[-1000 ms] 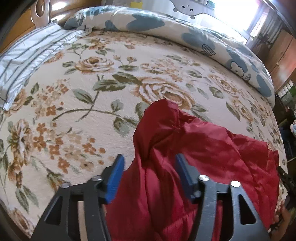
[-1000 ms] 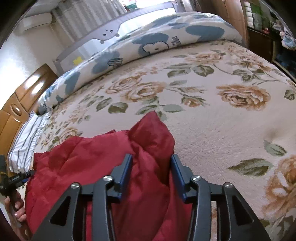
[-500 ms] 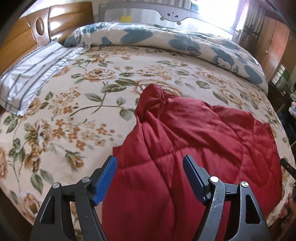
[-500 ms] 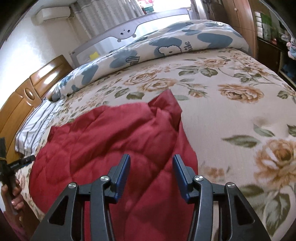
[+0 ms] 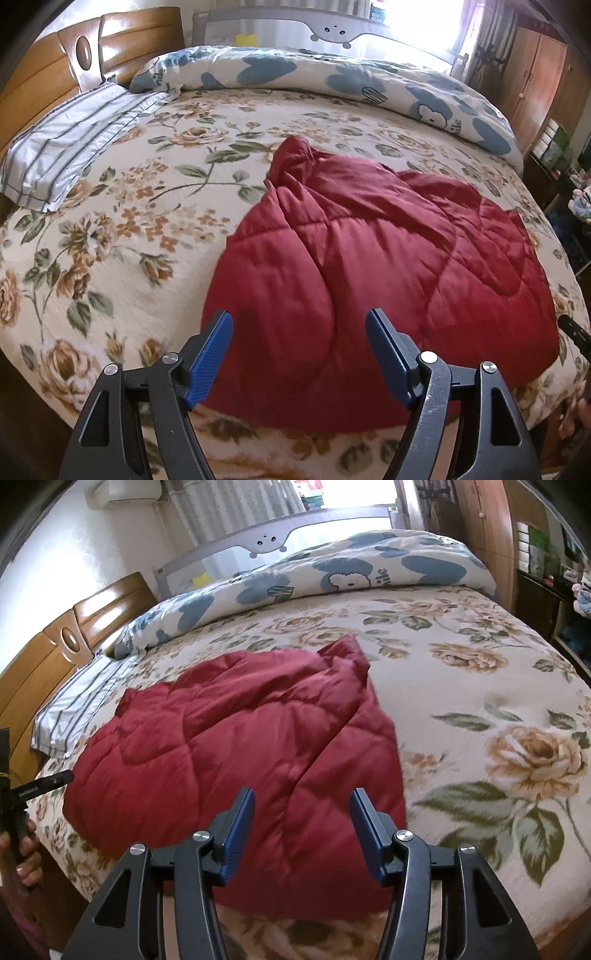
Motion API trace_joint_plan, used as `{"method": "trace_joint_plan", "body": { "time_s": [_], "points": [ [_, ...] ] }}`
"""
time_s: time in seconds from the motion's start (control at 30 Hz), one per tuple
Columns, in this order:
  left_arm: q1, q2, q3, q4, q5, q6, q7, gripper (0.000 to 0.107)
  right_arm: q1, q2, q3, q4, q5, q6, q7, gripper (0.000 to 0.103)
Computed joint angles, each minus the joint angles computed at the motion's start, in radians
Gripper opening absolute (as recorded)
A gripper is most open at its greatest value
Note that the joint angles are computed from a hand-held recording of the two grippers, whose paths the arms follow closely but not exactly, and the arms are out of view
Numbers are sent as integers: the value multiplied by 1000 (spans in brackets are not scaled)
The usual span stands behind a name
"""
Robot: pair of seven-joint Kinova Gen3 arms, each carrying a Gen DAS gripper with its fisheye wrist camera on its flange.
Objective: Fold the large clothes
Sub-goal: 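Move both open grippers to the edge of the folded coat bundle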
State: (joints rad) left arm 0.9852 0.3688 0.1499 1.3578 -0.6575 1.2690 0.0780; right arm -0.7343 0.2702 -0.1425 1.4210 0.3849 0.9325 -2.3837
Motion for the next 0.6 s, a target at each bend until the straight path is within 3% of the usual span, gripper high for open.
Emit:
{"method": "trace_joint_plan", "body": {
  "time_s": [0.4,0.6],
  "points": [
    [45,21,9,-44,-6,-17,-25,80,-60,-7,-32,14,10,8,-15,63],
    [63,59,-2,-115,7,0,-77,82,-85,15,-36,-7,15,-4,7,72]
  ]
}}
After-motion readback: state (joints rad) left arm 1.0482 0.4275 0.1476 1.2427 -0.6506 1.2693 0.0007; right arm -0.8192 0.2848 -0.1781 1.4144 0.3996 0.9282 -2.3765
